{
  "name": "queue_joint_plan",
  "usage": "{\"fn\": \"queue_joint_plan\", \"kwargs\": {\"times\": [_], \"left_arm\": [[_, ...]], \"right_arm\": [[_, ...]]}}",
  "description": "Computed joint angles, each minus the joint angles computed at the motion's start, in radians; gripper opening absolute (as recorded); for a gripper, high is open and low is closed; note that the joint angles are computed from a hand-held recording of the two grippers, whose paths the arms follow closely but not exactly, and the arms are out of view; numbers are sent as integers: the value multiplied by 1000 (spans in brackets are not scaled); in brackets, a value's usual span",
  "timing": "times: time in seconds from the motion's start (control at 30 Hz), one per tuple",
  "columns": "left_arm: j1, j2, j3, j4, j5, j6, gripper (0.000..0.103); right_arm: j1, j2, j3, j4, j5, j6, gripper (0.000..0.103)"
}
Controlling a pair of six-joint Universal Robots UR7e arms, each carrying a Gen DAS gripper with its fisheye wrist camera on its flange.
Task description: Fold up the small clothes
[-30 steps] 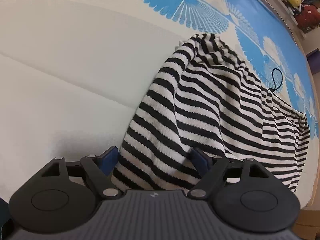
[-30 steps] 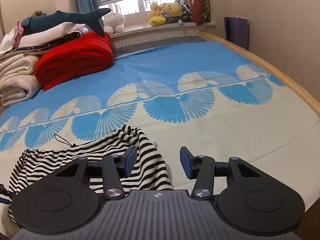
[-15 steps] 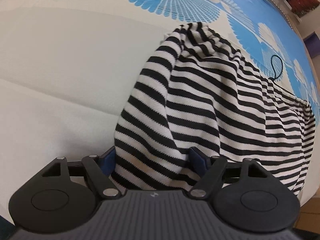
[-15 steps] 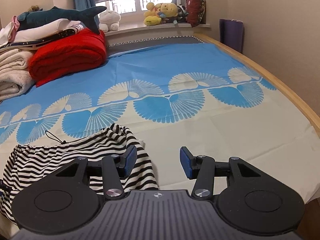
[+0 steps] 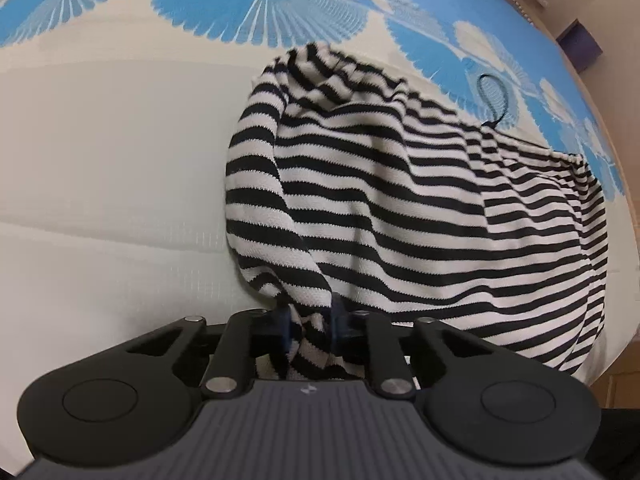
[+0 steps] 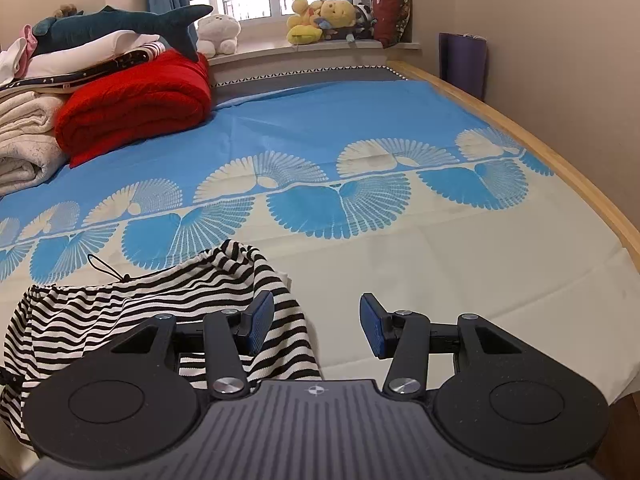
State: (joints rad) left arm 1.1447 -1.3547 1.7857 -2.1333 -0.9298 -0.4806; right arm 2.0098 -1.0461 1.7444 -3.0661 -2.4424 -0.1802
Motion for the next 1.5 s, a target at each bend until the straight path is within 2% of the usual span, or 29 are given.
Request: {"fn": "queue_joint_plan", "kwargs": {"times": [0.17,0.2,0.27,0.3,0.47,0.5,0.53,0.57,0.6,0.63,0.8,0.93,1.0,1.07,1.1,1.13,1.17,1.2,1.23,1.37,1.5], "left_arm": [[-16,-49,44,-94,22,-7,14],[-25,-56,54,-110,39,-13,10],[-43,-75,62,-63,122,-31,9],[-43,-85,60,-26,128,-56,9],[-37,-126,74,-18,55,-41,12],[-34,-129,73,-21,41,-49,17],[-30,-133,74,-24,37,-60,32],[-26,-138,74,-28,31,-72,43],[-20,-142,76,-41,24,-78,62],[-14,-144,78,-57,14,-84,72],[40,-101,21,-4,-49,-147,75],[76,-58,-26,42,-92,-117,75],[87,-42,-34,24,-103,-94,76],[93,-27,-38,-14,-122,-63,73],[97,-18,-42,-29,-143,-47,64],[102,-8,-48,-38,-177,-28,46],[104,2,-53,-40,-210,-13,39],[97,12,-55,-40,-210,10,27],[81,19,-51,-41,-183,43,23],[54,10,-32,-71,-139,80,18],[28,-47,17,-132,-84,48,16]], "right_arm": [[1,7,-5,-1,12,1,50],[2,8,-6,-3,14,2,50],[4,11,-9,-5,20,11,50],[4,9,-9,-4,25,15,50],[4,9,-10,3,47,33,50],[5,11,-10,2,50,33,50],[5,12,-10,1,53,33,50],[6,13,-10,1,56,34,50],[6,13,-9,1,59,37,50],[6,12,-8,3,62,38,50],[6,10,-5,-3,60,20,50],[-1,5,-3,1,44,15,50],[-5,2,-3,3,38,12,50],[-9,-2,-2,6,34,10,50],[-11,-2,-3,6,32,8,50],[-12,-3,-2,5,31,7,50],[-13,-3,-4,6,29,8,50],[-14,-2,-5,8,28,9,50],[-15,0,-7,8,27,11,50],[-16,10,-18,16,30,23,50],[-8,29,-34,21,42,40,50]]}}
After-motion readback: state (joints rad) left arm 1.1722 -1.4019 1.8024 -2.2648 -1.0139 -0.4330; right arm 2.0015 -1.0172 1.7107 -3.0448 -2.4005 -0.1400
